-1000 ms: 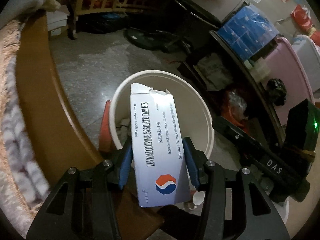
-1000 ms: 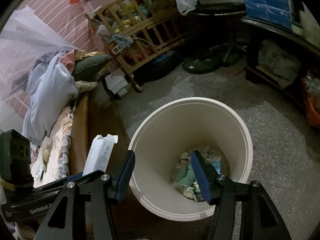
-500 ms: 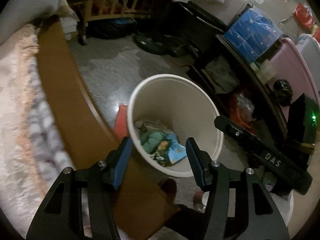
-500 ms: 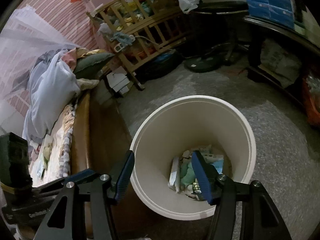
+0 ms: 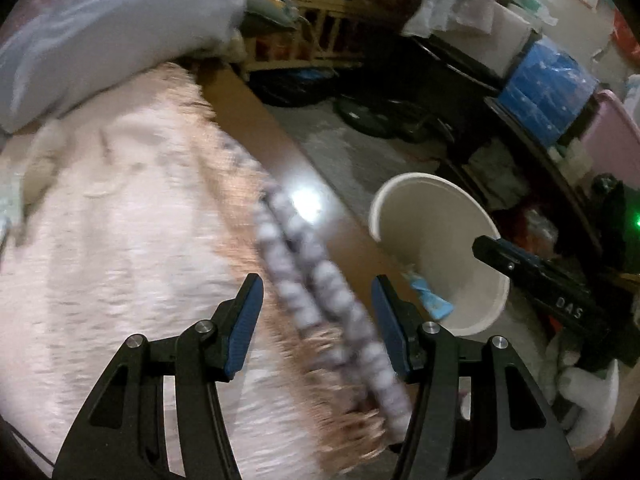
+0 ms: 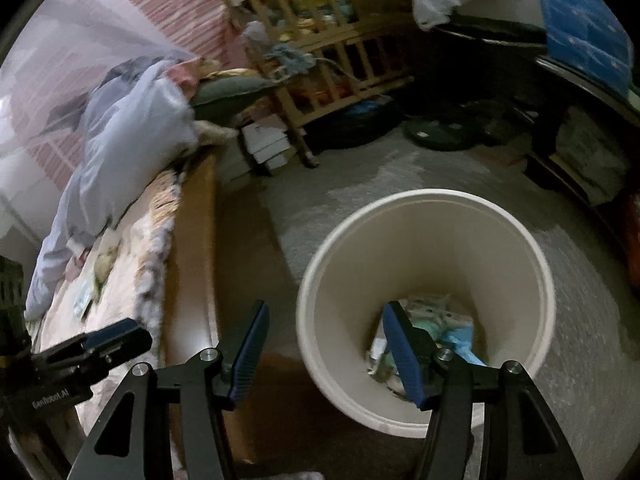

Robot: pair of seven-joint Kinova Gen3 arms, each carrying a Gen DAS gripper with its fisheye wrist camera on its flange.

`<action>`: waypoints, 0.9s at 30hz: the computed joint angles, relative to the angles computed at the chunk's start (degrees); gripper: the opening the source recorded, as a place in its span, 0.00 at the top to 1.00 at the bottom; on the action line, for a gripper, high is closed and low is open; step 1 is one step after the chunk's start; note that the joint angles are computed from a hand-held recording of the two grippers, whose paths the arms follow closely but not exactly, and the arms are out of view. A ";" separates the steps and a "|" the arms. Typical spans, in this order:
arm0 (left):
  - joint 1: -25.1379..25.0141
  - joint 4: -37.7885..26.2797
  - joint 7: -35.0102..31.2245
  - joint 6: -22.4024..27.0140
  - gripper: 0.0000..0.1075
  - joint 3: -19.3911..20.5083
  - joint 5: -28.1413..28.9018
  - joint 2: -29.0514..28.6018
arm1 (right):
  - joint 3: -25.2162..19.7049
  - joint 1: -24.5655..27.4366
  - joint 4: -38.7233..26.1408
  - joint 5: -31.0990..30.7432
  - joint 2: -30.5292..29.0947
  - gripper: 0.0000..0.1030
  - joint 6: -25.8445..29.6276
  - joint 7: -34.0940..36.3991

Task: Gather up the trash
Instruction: 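Move both grippers back to the trash on the bed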

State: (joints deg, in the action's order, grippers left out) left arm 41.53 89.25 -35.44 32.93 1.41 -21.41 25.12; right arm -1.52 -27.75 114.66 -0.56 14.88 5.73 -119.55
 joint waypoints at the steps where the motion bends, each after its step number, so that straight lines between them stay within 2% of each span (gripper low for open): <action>1: -0.26 1.20 0.20 -0.59 0.49 -0.18 0.07 -0.84 | -0.14 -0.34 -0.30 0.31 0.17 0.45 -0.15 0.24; 3: -0.44 3.91 1.61 -1.72 0.49 -1.07 -0.37 -2.73 | -0.50 -1.39 -1.18 0.80 0.66 0.45 -0.57 0.71; 6: 0.24 7.35 5.07 -2.23 0.49 -2.75 -3.04 -5.02 | -5.03 0.75 -1.93 -0.18 1.21 0.45 -2.08 3.09; 7: 0.31 8.51 6.34 -2.22 0.49 -3.09 -4.19 -5.74 | -5.32 0.31 -2.39 -0.30 1.48 0.45 -2.07 3.90; 9: -0.09 11.10 8.85 -1.88 0.49 -3.61 -6.52 -7.36 | -4.39 -2.56 -3.92 1.02 2.03 0.45 -1.09 4.09; 13: -2.23 16.38 13.97 -2.53 0.49 -3.97 -10.06 -9.87 | -8.59 -2.48 -7.83 0.41 4.29 0.44 1.40 7.48; 17: -5.24 22.19 19.25 -3.69 0.49 -4.96 -13.94 -12.58 | -10.90 -3.78 -12.69 -0.09 7.38 0.43 4.66 10.30; 21: -9.43 26.59 23.25 -5.21 0.49 -5.99 -17.75 -14.39 | -10.01 -7.16 -17.14 0.33 9.68 0.43 7.41 11.92; 25: -14.36 27.35 24.36 -6.59 0.49 -6.10 -20.01 -14.01 | -11.92 -7.32 -22.40 -1.05 12.83 0.41 9.53 14.14; 27: -18.24 26.83 22.40 -7.25 0.49 -5.49 -19.73 -13.06 | -12.57 -7.54 -25.17 -1.69 14.38 0.39 10.89 15.28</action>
